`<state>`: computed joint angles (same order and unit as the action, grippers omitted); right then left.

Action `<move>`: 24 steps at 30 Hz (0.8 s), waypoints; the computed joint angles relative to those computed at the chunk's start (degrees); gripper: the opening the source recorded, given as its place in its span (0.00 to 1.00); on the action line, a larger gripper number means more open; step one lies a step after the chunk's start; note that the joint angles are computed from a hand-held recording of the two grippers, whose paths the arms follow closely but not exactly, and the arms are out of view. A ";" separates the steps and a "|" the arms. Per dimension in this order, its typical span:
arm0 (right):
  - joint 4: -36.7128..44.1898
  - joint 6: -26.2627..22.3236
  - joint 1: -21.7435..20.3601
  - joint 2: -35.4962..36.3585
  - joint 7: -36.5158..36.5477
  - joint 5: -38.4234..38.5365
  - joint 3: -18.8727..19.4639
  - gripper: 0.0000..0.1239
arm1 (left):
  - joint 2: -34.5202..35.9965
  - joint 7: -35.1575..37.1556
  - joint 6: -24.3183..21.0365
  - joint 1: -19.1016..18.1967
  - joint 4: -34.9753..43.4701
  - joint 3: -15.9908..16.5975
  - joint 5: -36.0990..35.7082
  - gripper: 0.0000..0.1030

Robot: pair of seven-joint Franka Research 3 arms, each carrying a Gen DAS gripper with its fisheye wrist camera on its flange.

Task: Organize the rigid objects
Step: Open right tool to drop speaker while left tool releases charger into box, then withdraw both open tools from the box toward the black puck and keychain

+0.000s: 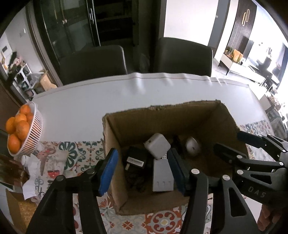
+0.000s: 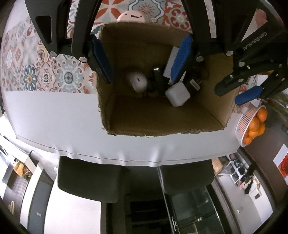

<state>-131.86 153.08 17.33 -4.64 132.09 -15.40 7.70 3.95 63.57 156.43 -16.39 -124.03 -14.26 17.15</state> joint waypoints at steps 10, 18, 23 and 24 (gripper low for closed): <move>-4.03 0.57 -1.56 -5.25 8.73 -6.30 2.63 0.55 | -5.15 -7.89 1.98 -0.11 -5.12 0.00 7.87 0.62; -7.91 0.85 -3.84 -10.47 17.05 -13.44 6.75 0.55 | -11.04 -14.71 3.95 0.83 -10.55 -1.08 13.84 0.75; -10.06 1.46 -4.89 -13.63 20.01 -14.94 8.80 0.55 | -14.60 -15.05 4.89 0.91 -13.53 -1.51 13.04 0.77; -10.38 1.10 -5.15 -14.32 20.51 -15.27 9.38 0.55 | -15.36 -15.39 5.00 0.99 -14.16 -1.73 13.15 0.77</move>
